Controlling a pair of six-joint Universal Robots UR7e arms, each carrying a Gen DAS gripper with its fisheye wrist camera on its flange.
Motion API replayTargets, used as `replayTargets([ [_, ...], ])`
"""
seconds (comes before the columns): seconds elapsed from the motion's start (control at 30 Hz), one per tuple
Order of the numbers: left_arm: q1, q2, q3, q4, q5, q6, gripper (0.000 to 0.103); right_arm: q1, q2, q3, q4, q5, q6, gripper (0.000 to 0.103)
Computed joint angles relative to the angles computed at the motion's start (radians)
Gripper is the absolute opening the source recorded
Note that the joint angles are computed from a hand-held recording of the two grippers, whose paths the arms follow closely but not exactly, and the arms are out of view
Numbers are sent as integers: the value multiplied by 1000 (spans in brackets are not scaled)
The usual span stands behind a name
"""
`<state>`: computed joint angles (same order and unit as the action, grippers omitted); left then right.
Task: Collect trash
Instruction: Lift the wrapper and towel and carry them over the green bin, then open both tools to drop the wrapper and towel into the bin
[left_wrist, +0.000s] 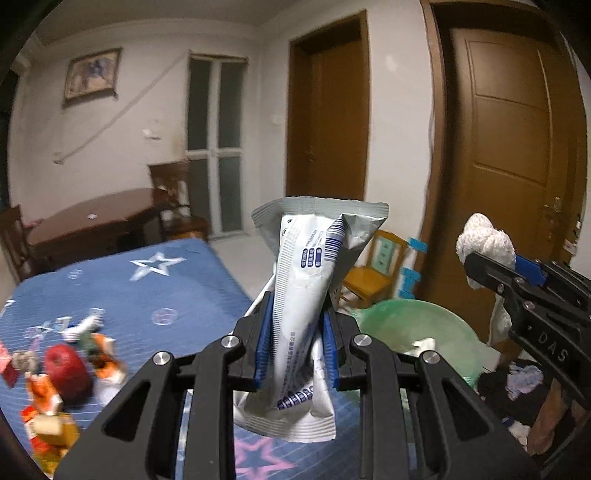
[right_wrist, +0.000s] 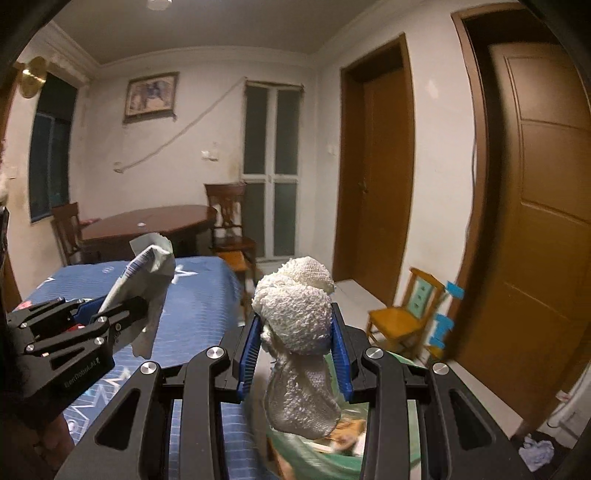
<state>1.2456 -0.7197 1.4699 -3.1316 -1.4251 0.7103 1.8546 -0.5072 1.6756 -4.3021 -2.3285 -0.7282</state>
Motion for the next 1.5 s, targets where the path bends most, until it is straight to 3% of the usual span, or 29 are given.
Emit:
replayTargets([
  [0.4, -49, 130, -129, 236, 37, -39, 23, -186, -196, 113, 255, 40, 202, 36],
  [0.73, -66, 283, -345, 530, 128, -106, 23, -317, -289, 111, 614, 110, 428, 36],
  [1.03, -75, 369, -439, 609, 195, -132, 23, -380, -257, 69, 705, 142, 488, 36],
  [1.5, -82, 414, -490, 629, 234, -146, 23, -387, -205, 51, 697, 136, 516, 36],
])
